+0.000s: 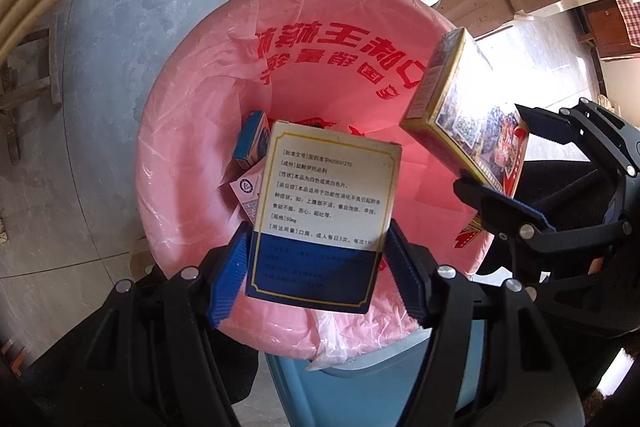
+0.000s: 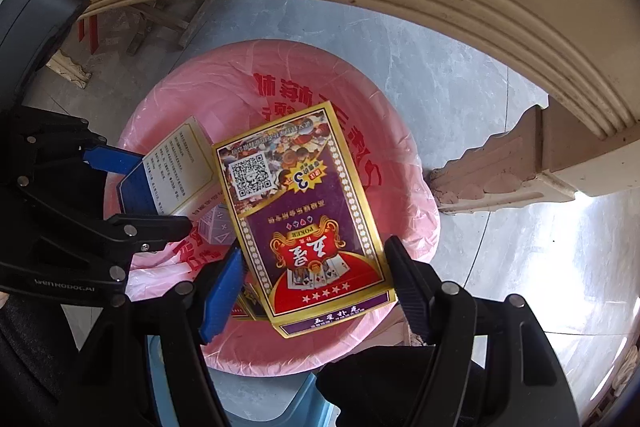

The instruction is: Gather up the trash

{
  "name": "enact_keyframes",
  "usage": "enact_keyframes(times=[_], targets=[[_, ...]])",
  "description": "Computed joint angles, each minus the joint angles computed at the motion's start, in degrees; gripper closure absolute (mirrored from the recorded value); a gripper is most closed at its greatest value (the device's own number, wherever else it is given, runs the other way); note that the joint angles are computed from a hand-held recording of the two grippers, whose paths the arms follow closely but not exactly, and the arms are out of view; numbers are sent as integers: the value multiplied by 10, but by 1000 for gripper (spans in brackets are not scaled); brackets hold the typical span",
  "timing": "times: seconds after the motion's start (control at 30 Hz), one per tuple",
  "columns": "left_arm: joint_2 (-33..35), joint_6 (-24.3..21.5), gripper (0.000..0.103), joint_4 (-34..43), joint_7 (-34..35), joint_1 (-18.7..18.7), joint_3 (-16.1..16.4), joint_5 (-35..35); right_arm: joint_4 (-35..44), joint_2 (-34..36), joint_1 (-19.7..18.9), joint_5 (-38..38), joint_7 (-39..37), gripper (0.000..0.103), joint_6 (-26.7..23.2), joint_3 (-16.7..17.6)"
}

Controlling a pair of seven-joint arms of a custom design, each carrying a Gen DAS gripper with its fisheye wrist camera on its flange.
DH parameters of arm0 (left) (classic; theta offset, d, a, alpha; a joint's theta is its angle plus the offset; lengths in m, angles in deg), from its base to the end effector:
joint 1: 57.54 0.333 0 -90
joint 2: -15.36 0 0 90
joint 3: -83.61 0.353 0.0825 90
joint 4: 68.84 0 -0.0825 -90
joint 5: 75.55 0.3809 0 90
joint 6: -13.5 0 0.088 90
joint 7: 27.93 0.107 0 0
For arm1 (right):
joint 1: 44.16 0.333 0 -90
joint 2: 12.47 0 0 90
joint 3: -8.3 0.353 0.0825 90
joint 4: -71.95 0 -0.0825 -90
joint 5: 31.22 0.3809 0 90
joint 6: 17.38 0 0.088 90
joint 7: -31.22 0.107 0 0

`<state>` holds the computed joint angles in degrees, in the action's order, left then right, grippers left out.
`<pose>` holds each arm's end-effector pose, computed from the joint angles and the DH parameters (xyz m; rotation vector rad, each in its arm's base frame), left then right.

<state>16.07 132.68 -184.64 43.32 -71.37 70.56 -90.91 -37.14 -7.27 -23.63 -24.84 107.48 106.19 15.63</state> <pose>0.4920 -0.2639 0.4878 2.0557 -2.0888 0.1966 0.5289 0.2820 0.5049 -2.6530 1.2820 -0.0203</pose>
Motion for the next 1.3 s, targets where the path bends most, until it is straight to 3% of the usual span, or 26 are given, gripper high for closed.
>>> enact_keyframes(times=[0.23,0.3,0.43,0.67,1.1,1.3], targets=[[12,-2,37,0,-2,7,6,-26,3,8,-1,2,-8,36,-3,1],[16,-3,28,1,-14,8,7,-19,2,9,-1,2,-7,36,-4,2],[18,-3,22,2,-14,7,5,-11,5,17,0,-3,-11,35,-8,3],[23,-10,21,6,-45,2,5,25,7,24,6,-24,-4,27,-11,5],[16,-17,21,6,-61,1,3,42,8,22,6,-27,3,26,-10,5],[13,-20,21,14,-73,-3,1,55,16,23,5,-31,25,25,-33,3]])
